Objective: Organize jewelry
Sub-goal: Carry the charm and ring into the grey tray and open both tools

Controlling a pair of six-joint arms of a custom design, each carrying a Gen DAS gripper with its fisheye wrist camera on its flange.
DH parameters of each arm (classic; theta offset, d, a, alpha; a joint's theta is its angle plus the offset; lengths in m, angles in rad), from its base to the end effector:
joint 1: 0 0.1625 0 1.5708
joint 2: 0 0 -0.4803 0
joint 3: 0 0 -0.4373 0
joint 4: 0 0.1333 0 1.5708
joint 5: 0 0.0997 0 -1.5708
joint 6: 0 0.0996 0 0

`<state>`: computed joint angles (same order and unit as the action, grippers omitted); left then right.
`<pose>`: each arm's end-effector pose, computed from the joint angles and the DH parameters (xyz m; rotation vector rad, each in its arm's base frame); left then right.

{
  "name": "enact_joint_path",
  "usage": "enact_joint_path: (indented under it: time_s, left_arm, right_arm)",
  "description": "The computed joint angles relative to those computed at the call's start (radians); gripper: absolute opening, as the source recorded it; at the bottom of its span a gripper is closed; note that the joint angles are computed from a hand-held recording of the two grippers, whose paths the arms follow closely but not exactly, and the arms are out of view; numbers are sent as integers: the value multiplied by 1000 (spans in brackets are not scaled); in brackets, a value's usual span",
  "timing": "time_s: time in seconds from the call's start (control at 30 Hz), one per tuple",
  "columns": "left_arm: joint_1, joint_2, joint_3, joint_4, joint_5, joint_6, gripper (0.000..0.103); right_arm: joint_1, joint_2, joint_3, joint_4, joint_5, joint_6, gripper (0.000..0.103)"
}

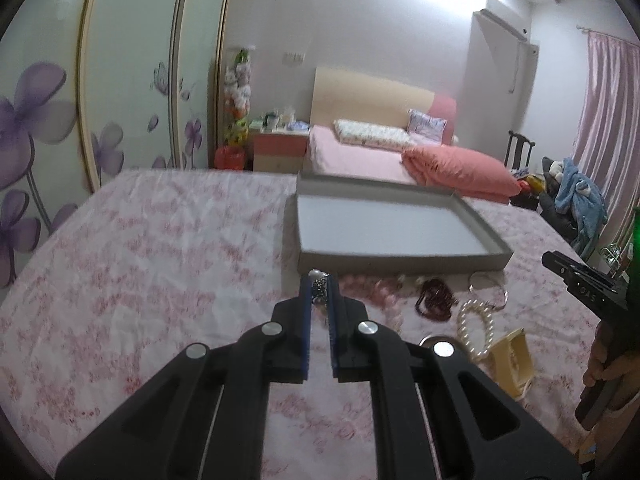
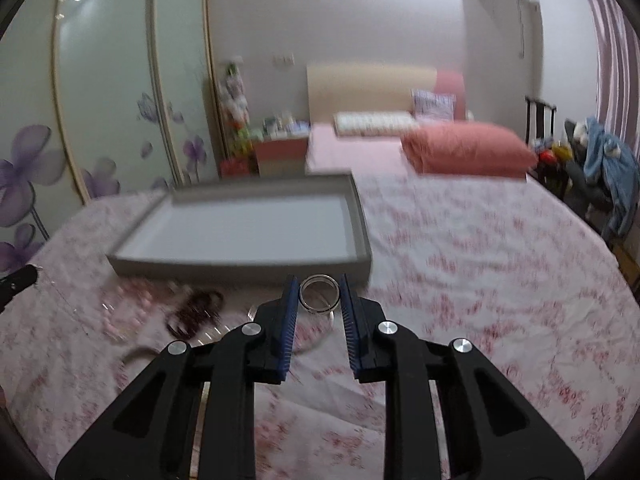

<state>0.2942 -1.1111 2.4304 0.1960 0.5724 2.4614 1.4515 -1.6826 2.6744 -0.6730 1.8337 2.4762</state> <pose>-0.1528 -0.2730 0.1100 0.6685 2.2983 -1.1197 0.0774 -0.2568 0.1490 0.3750 -2.0875 1.3038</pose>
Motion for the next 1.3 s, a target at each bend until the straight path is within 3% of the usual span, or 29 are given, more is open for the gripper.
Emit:
enact_joint_path:
  time_s: [0.17, 0.3, 0.57, 0.8, 0.93, 1.3]
  left_arm:
    - [-54, -2, -7, -17, -57, 19, 8]
    - [-92, 33, -24, -30, -128, 22, 8]
    - [-66, 74, -87, -140, -170, 197, 8]
    - [43, 76, -172, -295, -123, 476, 8]
    - [112, 88, -224, -360, -86, 570, 8]
    - [288, 216, -372, -404, 13, 671, 8]
  right_arm:
    - [35, -29, 52, -134, -59, -26, 23]
    - [80, 4, 74, -271, -48, -47, 23]
    - [105, 59, 70, -374, -73, -69, 23]
    - [96, 88, 34, -395, -109, -95, 23]
    - [71, 99, -7, -372, -135, -86, 23]
    - [0, 232, -188, -203, -117, -12, 23]
